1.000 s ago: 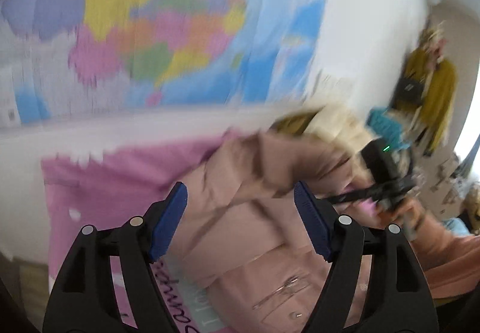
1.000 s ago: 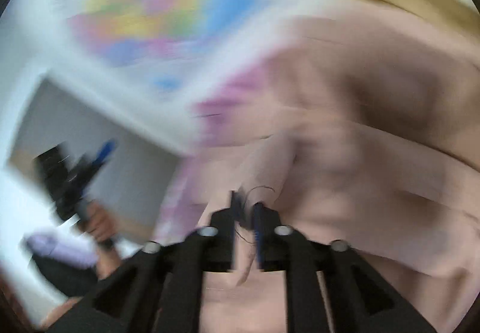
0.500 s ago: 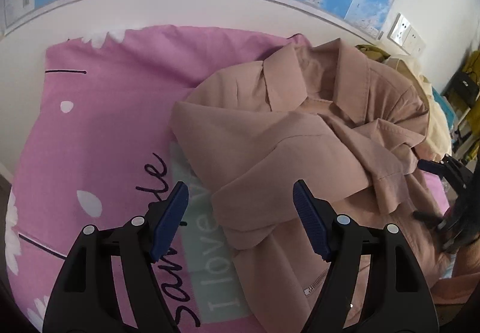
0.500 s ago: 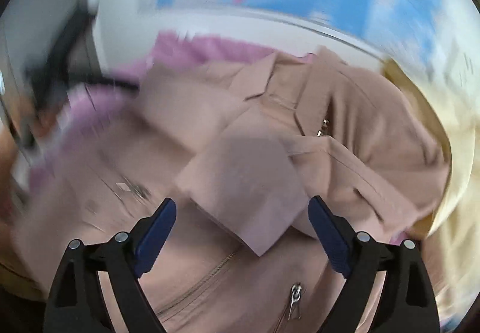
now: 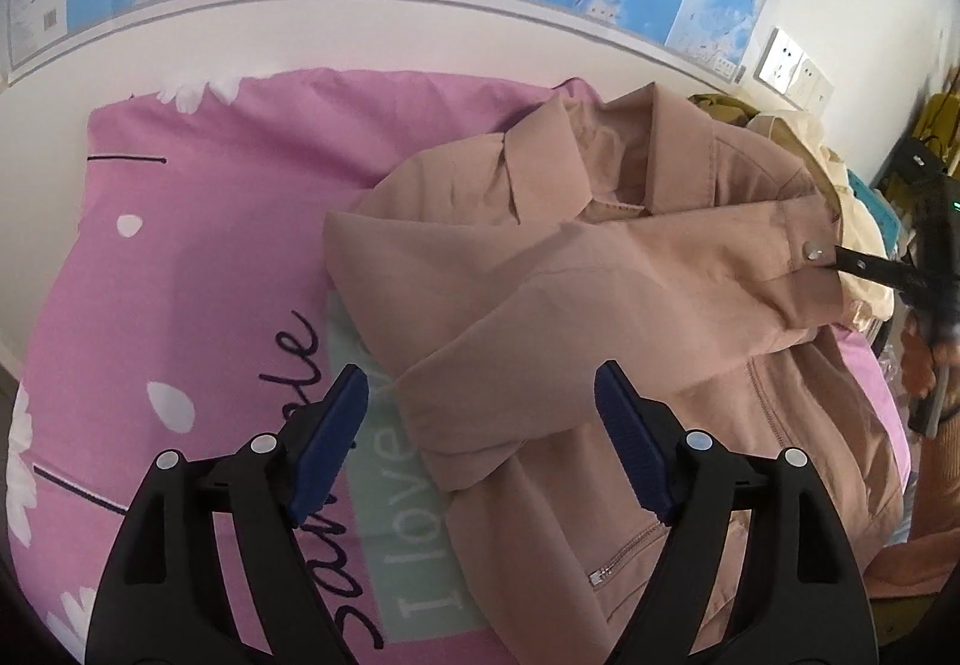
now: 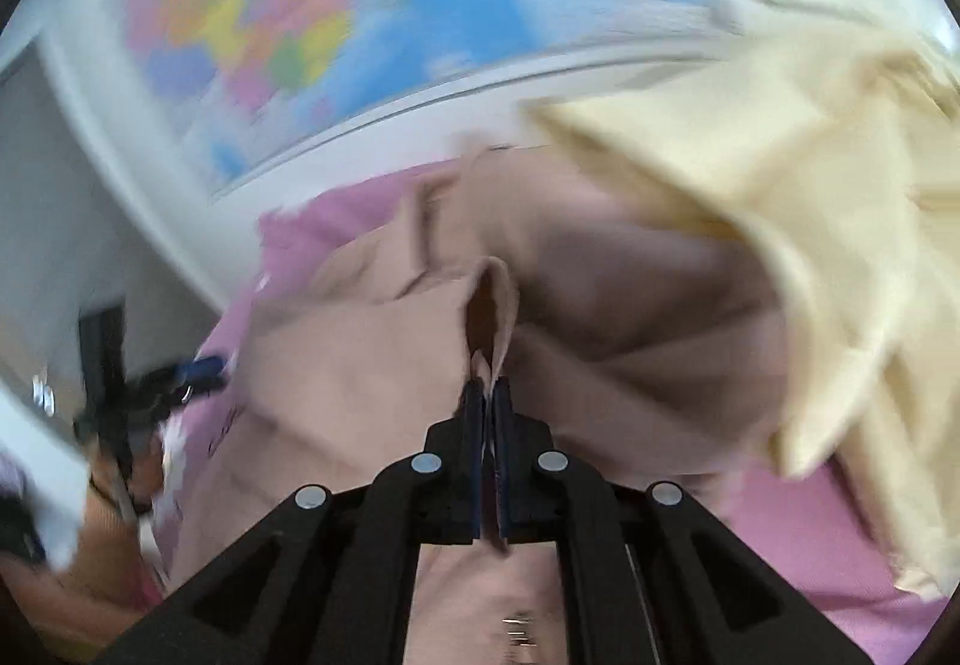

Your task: Fold large clothes

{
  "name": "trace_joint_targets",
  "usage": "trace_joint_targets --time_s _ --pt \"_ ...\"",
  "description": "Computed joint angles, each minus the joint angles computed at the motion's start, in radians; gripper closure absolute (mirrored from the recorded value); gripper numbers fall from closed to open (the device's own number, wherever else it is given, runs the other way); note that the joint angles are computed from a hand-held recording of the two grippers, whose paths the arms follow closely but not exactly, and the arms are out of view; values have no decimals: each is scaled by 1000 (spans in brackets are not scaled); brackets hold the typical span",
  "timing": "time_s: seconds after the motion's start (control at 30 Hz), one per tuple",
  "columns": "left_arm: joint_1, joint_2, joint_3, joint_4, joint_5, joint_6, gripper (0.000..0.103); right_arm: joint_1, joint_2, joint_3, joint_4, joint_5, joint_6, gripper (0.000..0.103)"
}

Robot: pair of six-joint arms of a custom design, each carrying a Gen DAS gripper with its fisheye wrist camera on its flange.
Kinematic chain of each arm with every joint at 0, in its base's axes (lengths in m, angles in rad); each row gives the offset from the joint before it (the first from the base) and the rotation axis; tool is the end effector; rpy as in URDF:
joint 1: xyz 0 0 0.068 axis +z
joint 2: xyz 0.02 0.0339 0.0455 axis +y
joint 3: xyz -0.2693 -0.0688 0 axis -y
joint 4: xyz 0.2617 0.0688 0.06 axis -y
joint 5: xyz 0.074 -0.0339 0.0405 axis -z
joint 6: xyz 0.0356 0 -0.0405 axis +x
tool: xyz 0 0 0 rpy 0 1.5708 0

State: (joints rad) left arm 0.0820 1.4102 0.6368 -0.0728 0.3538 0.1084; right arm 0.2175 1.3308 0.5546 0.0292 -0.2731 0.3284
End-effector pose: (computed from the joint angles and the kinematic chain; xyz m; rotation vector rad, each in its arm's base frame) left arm 0.2774 0.0104 0.1590 0.1918 2.3673 -0.3363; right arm 0.2559 0.0664 0.1610 -0.0106 2.3577 0.5886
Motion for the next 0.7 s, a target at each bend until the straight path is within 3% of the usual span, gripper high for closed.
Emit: trace_joint_targets --time_s 0.1,0.17,0.27,0.3,0.33,0.37,0.4,0.5,0.57,0.6,0.63,0.7 --pt "-32 26 4 22 -16 -8 23 -75 130 44 -1 -9 20 98" --pt "-57 62 11 41 -40 -16 23 -64 183 53 6 74 22 97" --pt "-84 99 9 72 -75 -30 22 -40 166 25 27 124 26 97" --pt "-81 96 0 82 -67 -32 21 -24 130 7 26 142 26 89" --pt "-76 92 -9 92 -59 -33 19 -2 85 -17 28 162 26 61" --pt "-67 82 -22 103 -45 -34 19 27 42 -43 33 189 31 44" --pt "-63 79 -26 105 -39 -36 19 59 30 -48 42 216 27 33" --pt "-63 83 -33 114 -38 -39 19 115 110 21 5 242 5 40" --pt "-79 91 -33 121 -55 -37 18 125 189 70 -11 237 15 58" --pt "-88 91 -35 124 -67 -38 17 131 249 103 -17 244 8 89" --pt "-96 88 -38 125 -80 -41 15 139 275 110 -9 266 6 100" --pt "-94 61 -56 119 -85 -38 15 135 253 89 28 302 16 100"
